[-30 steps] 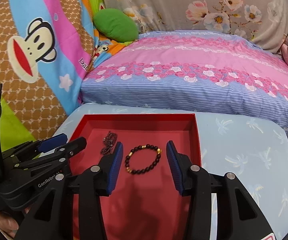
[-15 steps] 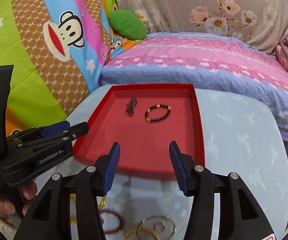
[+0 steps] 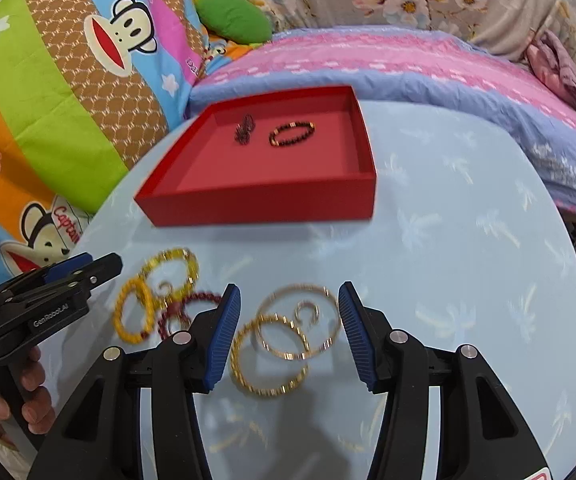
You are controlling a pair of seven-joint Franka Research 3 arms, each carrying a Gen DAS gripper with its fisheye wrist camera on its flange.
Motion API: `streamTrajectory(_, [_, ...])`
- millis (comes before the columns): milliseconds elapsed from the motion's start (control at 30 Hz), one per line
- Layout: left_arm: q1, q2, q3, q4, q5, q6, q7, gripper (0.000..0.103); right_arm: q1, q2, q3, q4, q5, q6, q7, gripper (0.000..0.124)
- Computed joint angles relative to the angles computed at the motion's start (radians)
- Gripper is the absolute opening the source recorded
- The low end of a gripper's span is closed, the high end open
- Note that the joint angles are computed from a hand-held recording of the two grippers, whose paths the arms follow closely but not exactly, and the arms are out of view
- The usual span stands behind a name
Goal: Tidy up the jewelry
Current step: 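Move both grippers back to the remaining jewelry on the table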
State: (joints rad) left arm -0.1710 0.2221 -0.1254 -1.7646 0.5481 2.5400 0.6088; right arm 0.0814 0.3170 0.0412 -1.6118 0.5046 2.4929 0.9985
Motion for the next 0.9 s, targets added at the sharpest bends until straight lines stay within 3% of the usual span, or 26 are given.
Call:
streamTrajectory(267, [0.005, -0.036, -0.010, -0.100, -0.023, 0.004, -0.010, 0.051, 0.002, -0.049, -0.009, -0.102, -0.004, 0.000, 0.000, 0.050])
streamTrajectory(567, [0.006, -0.018, -0.006, -0.096, -0.004, 0.024, -0.011, 0.046, 0.011, -0.063, -0.006, -0.127, 0.006, 0.003, -0.021, 0.050])
streamTrajectory(733, [0.001, -0.007, -0.008, -0.082, -0.001, 0.027, 0.004, 0.027, 0.017, -0.067, -0.005, -0.136, 0.005, 0.002, -0.027, 0.050])
streamTrajectory(800, [0.003, -0.006, -0.010, -0.083, -0.014, 0.034, 0.016, 0.013, 0.018, -0.068, -0.005, -0.137, 0.006, 0.001, -0.029, 0.050])
streamTrajectory(900, [0.007, -0.010, -0.014, -0.088, -0.043, 0.046, 0.034, 0.007, 0.021, -0.066, -0.006, -0.135, 0.003, 0.002, -0.029, 0.050])
